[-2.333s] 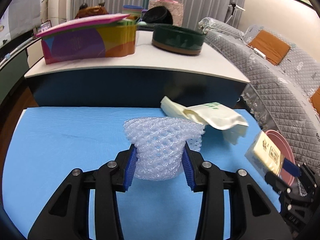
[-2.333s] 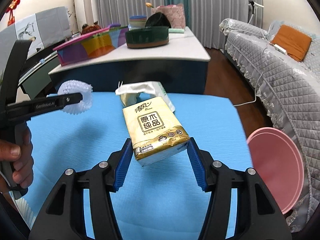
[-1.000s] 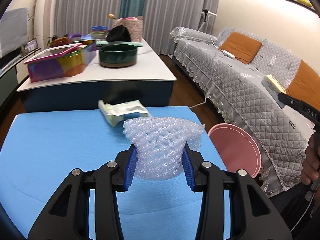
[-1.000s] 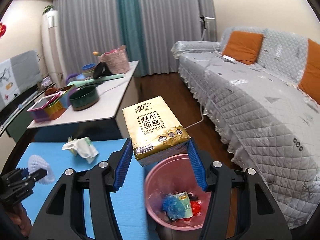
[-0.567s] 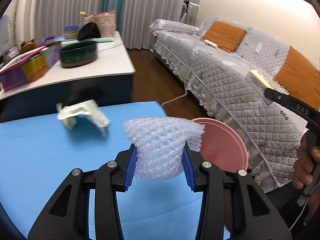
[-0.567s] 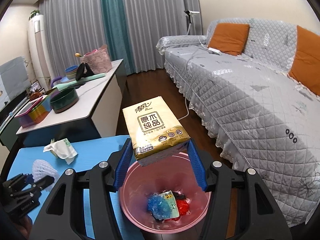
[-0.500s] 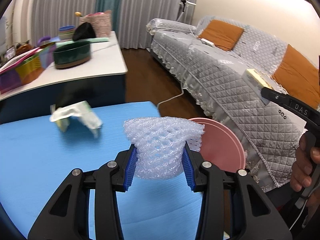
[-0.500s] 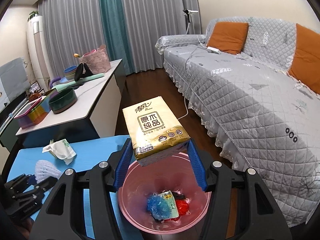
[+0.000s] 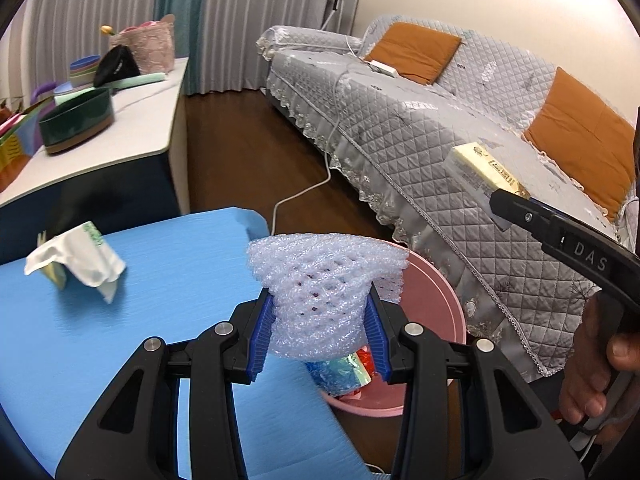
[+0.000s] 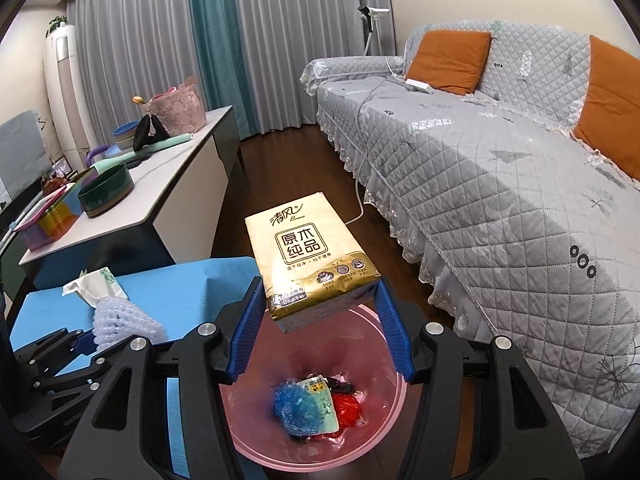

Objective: Collect trash
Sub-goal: 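Lift the foam net and tissue pack and carry them over the pink bucket, then open both grippers to drop the foam net and tissue pack into the bucket, then move both tools back over the paper bag and cream paper on the table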

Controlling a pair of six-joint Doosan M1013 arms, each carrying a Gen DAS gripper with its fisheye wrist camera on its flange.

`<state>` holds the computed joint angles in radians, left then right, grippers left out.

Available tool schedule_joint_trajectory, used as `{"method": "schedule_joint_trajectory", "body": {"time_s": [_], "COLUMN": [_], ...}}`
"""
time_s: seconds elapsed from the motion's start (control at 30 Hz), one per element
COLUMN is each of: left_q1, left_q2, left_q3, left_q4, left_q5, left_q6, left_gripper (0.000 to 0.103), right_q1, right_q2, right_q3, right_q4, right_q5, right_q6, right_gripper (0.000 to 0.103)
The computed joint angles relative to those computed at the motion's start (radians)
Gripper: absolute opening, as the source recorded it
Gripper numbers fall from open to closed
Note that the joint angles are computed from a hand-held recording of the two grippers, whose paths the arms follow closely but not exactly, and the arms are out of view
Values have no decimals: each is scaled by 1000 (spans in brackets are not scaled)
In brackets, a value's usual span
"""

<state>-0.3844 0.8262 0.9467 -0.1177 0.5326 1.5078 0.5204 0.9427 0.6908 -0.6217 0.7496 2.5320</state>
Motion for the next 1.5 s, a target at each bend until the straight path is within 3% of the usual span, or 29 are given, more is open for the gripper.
{"method": "schedule_joint_trajectory", "body": {"time_s": [0.6,0.7,0.77,0.83,1.17,1.5], "left_q1": [-16,-19,-20,-21,-19,-5], "left_q2": [92,99,108,114,107,49], "left_q3": [-155,-166,-182,-194,-184,-99], "left_q4": [2,10,17,28,31,59], "left_q5": [108,117,135,143,140,76], "left_q6": [9,2,0,-6,-10,-40], "left_gripper": [43,48,58,62,62,62], "right_q1": [-15,-17,-17,-18,-19,-8], "right_q2": [22,23,22,22,24,32], "right_q3": [-23,-23,-20,-21,-27,-51], "right_q4": [74,80,72,70,72,62], "right_q5": [-5,-13,-17,-19,-22,-25], "right_q6": [-44,-46,-38,-35,-28,-16], "right_gripper": [56,56,59,67,69,69]}}
